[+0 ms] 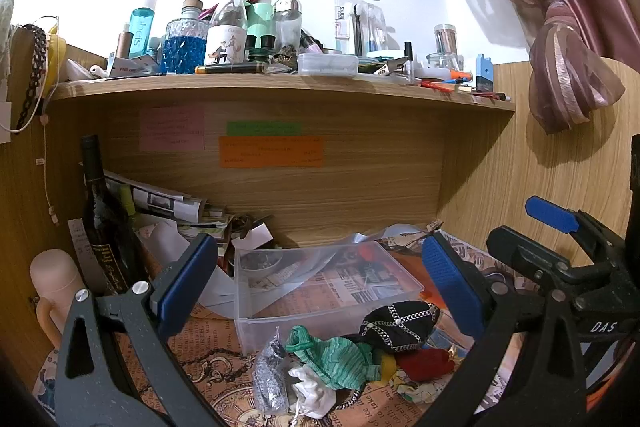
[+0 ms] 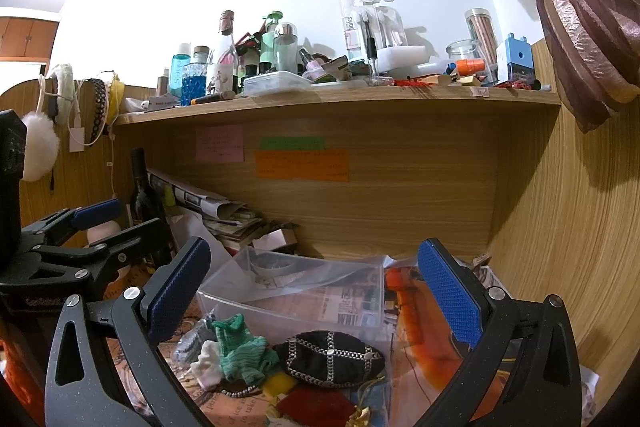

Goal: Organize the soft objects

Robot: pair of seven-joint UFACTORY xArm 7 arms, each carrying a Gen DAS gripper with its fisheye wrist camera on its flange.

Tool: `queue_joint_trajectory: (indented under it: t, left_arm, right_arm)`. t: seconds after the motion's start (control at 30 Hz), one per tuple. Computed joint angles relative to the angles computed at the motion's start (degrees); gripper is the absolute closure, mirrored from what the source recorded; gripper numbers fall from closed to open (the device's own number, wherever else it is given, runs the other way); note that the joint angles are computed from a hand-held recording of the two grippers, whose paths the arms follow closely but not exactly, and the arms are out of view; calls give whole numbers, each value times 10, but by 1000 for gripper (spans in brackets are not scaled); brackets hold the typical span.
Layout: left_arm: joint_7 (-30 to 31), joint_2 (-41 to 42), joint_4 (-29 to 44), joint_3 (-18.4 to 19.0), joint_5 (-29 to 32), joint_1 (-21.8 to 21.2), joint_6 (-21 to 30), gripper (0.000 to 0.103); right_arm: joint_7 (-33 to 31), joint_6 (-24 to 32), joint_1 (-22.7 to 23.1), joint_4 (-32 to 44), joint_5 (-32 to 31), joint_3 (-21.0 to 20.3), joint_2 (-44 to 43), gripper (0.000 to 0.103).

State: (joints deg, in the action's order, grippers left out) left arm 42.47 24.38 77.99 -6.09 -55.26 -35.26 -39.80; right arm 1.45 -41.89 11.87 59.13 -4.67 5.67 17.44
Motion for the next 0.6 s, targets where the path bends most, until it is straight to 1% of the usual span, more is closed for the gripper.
queue_joint_trajectory:
  t: [0.6]
  left_arm:
    - [0, 1, 1, 1, 0, -2, 1, 0]
  right_arm:
    - [-1, -4, 1, -1, -1, 0, 0, 0]
